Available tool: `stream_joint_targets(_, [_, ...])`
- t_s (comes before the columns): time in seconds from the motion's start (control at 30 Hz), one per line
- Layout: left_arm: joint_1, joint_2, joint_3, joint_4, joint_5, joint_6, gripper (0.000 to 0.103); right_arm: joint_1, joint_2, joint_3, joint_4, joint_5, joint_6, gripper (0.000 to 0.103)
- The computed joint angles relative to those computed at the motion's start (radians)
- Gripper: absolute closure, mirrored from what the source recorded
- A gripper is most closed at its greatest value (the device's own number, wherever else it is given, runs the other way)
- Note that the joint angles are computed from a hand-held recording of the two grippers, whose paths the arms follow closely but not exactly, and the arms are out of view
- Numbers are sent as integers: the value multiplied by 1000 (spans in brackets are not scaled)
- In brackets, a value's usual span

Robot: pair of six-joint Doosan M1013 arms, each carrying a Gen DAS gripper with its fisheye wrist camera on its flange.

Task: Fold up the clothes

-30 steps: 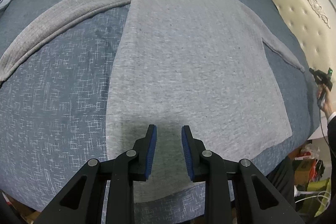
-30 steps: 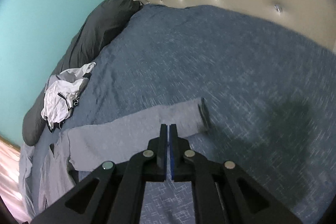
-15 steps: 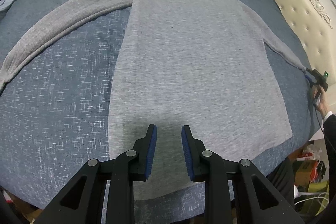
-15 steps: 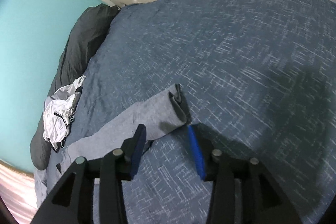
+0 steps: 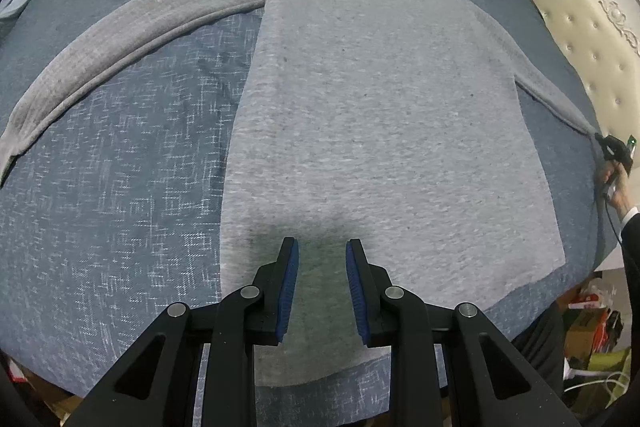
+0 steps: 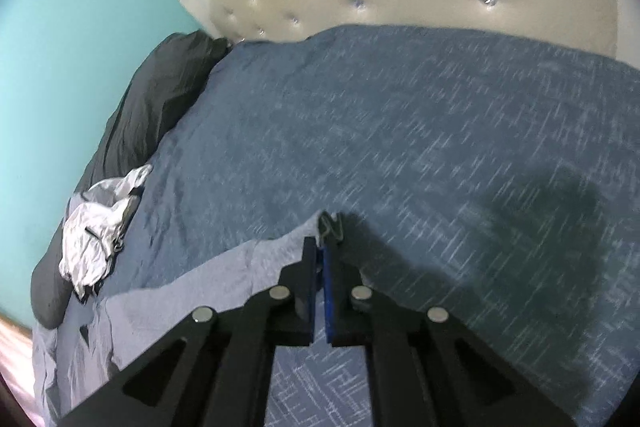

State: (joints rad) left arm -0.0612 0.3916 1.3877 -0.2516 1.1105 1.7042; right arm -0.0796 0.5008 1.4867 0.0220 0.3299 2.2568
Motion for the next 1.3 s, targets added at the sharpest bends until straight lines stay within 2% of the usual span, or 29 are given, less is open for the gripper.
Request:
stream_joint_targets(0.17, [7, -1, 1, -10, -8, 5, 76, 12, 28, -45, -110, 131, 126, 100])
stream_joint_targets(0.27, [17, -7, 2, -17, -17, 11, 76, 23, 25, -44, -170, 156, 191, 100])
stream_joint_targets(0.4, [37, -14, 8, -23, -47, 9, 76, 36, 22, -65, -270, 286, 282, 99])
stream_joint_targets(0.47, [53, -17, 14, -20, -73, 2, 76, 42, 10, -62, -303, 316, 293, 99])
stream_joint_targets(0.5, [63, -18, 16, -22, -85, -5, 76, 44, 1, -54, -310, 313, 287, 99])
stream_joint_targets(0.6, [97, -15, 19, -36, -126, -38, 75, 56, -41, -3, -304, 239, 268, 99])
stream_joint_targets(0.7, [133, -11, 23, -37, -182, -82, 69, 80, -67, 33, -276, 188, 256, 99])
stream_joint_targets(0.87, [197, -12, 42, -63, -254, -131, 59, 128, -94, 74, -92, 111, 101, 99])
stream_joint_targets(1.13, [296, 19, 22, -80, -311, -173, 59, 216, -102, 58, 110, 114, -87, 98])
stream_joint_targets(1.3, [345, 50, -10, -105, -337, -199, 59, 268, -93, 24, 106, 146, -103, 98])
